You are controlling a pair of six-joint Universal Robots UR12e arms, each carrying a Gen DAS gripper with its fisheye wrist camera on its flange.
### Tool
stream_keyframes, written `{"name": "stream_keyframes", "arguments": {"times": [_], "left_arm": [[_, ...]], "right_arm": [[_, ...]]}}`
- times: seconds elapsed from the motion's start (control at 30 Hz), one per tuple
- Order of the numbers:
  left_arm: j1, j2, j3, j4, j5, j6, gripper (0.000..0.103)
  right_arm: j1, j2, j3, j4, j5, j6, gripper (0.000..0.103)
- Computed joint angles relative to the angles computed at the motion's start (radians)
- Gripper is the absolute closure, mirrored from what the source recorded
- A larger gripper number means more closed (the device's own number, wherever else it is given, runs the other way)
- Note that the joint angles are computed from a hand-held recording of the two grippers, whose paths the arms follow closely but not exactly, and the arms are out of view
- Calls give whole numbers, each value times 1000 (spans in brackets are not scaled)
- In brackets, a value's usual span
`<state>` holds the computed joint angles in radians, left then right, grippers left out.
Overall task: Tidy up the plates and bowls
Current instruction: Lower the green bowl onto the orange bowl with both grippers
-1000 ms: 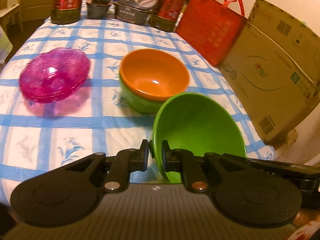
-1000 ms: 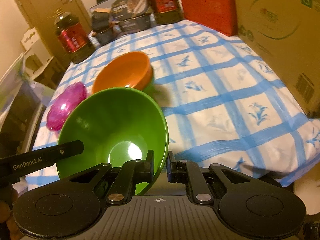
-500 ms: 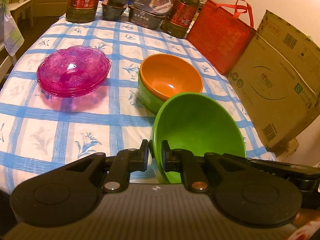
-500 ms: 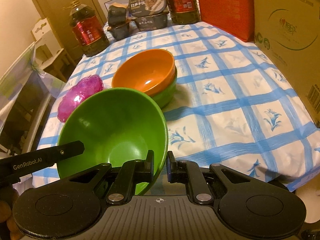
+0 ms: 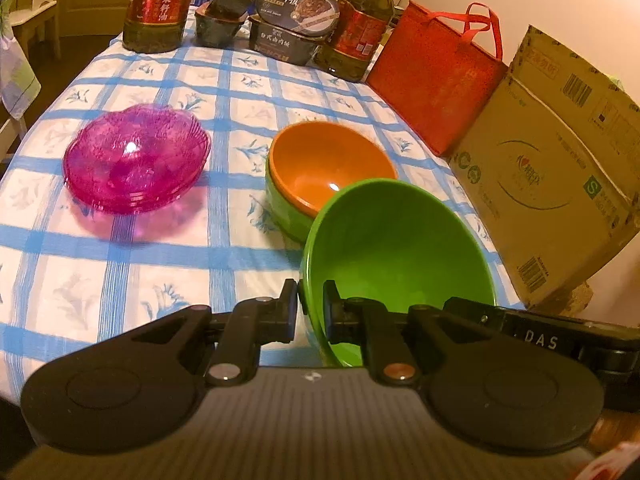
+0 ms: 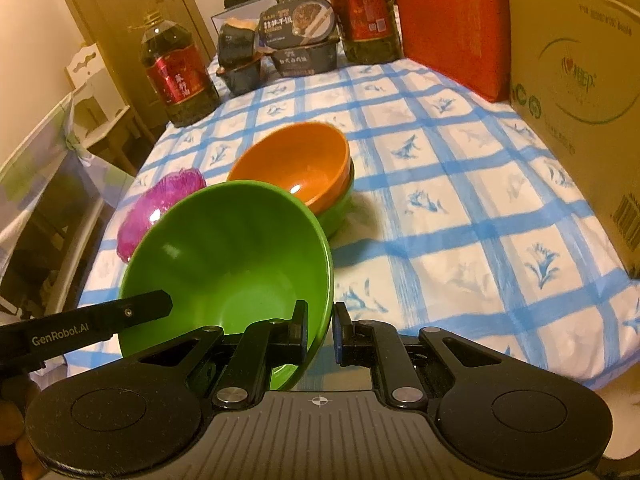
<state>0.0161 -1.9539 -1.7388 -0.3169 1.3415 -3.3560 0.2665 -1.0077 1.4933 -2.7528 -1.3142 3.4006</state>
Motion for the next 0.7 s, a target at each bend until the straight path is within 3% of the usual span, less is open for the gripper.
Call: {"name": "stream_keyframes", "arguments": {"times": [0.3, 0.7], "left_arm": [[5, -39, 83, -21, -6, -15, 92], [6, -143, 256, -86, 6, -18, 92]], "right_arm": [[-10, 47, -96, 29, 18, -9, 91], [-17, 153, -282, 114, 16, -38, 91]]}}
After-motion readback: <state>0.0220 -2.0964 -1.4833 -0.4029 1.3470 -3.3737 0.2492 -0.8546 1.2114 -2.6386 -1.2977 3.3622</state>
